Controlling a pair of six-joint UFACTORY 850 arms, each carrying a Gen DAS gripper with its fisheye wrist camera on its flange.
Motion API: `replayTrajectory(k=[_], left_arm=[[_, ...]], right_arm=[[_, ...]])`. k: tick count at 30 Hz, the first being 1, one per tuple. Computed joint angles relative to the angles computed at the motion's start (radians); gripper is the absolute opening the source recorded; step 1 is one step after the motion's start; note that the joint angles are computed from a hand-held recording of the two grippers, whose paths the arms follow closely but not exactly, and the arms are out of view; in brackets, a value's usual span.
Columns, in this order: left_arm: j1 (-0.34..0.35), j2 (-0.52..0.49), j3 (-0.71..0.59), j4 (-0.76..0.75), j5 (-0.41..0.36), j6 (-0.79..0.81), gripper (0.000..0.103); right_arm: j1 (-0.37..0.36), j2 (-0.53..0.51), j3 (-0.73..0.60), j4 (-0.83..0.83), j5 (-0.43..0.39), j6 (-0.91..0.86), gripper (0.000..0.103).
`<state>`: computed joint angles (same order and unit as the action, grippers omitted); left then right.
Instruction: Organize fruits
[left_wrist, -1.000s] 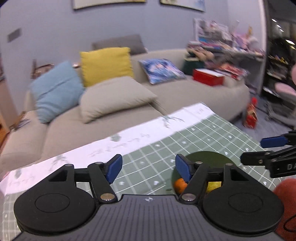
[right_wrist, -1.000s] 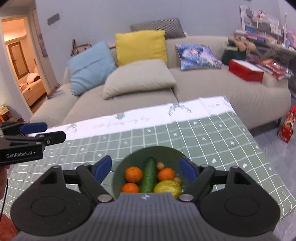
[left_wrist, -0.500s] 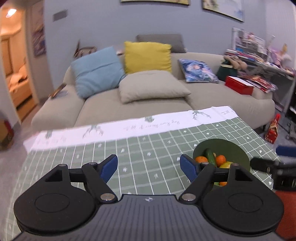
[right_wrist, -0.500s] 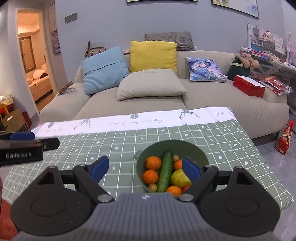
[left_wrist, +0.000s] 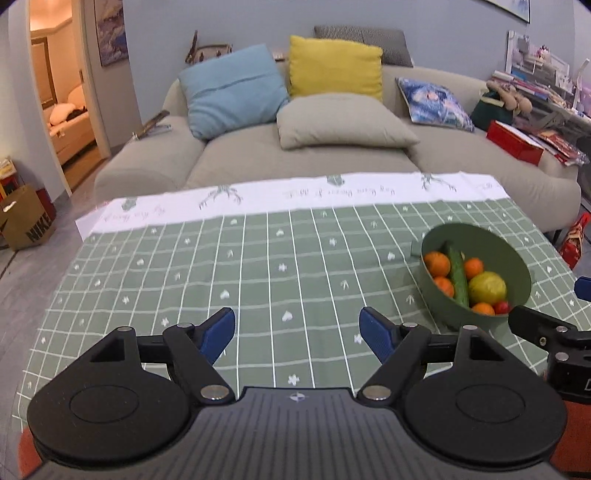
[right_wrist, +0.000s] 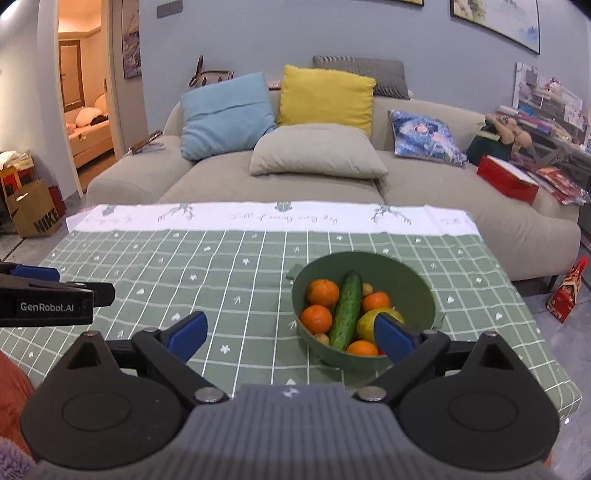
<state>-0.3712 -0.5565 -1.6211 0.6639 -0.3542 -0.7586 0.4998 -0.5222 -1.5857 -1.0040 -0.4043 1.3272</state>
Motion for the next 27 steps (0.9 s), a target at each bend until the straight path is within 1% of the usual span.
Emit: replayTrajectory(k=[9, 27], left_arm=[[-0.003, -0.029, -0.016, -0.162, -0.063, 0.186, 0.09], [-0.006, -0.025, -0.012, -0.176, -0.073, 0.211, 0.09]], right_arm=[[-0.003, -0.031, -0.008, 0.142, -0.014, -0.103, 0.093], [-0.004, -0.028, -0.004, 0.143, -0.008, -0.1, 0.094]])
